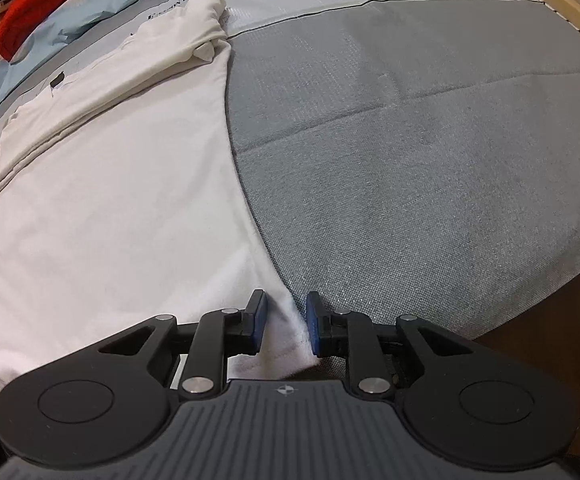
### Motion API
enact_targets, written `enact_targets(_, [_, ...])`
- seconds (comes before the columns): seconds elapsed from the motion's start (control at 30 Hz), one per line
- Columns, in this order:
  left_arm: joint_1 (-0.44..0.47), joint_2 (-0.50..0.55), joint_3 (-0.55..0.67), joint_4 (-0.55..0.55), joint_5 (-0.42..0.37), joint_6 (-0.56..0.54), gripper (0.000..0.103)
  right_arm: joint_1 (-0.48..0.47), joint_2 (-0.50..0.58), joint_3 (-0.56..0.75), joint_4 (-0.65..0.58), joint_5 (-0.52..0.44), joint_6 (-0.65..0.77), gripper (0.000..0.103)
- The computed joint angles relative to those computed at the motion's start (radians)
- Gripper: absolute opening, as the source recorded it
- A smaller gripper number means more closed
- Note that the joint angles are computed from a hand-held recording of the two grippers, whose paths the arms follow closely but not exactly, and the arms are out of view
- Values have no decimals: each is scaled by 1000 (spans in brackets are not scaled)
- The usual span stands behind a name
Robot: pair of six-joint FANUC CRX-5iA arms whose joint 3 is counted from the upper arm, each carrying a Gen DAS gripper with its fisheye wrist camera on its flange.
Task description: Fold small clothes
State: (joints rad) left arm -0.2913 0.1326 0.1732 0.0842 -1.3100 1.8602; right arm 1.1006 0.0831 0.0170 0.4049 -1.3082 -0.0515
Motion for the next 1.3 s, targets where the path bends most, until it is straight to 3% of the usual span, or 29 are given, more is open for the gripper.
enact_targets(0.03, [-5,3,6,-5,-3,-8,23,0,1,1,-4,6,6,26])
enact_targets(0.1, [-5,5,5,5,-1,-35,6,-2,-2,1,-12,22,22,26])
enact_targets(0.13, [-3,1,-2,13,5,-44,6,-2,-7,-3,-14,34,28,25])
enact_targets(0.2, [4,-16,-13,15,17,-39,6,0,-19,-14,-11,39,14,5])
enact_targets(0.3, [20,-59,-48,40,57,-36,5,15,-53,-41,26,33,-74,4])
enact_targets(0.4, [16,-61,-43,33,44,-37,6,37,-80,-69,79,34,-143,4])
enact_targets(0.6, [4,-8,2,11,-21,-13,8,12,-28,-8,-28,-5,-51,7])
enact_targets(0.7, [0,4,13,-2,-38,-12,15,9,-5,17,-42,-30,-17,12])
enact_targets(0.93, [-1,10,11,-2,-35,-14,15,7,3,21,-40,-25,0,13])
enact_targets(1.07, [-18,8,14,-9,-26,-33,6,17,-6,8,-11,-9,-16,6])
enact_targets(1.3, [-31,-63,17,-14,16,-66,5,65,-91,-57,138,59,-139,5])
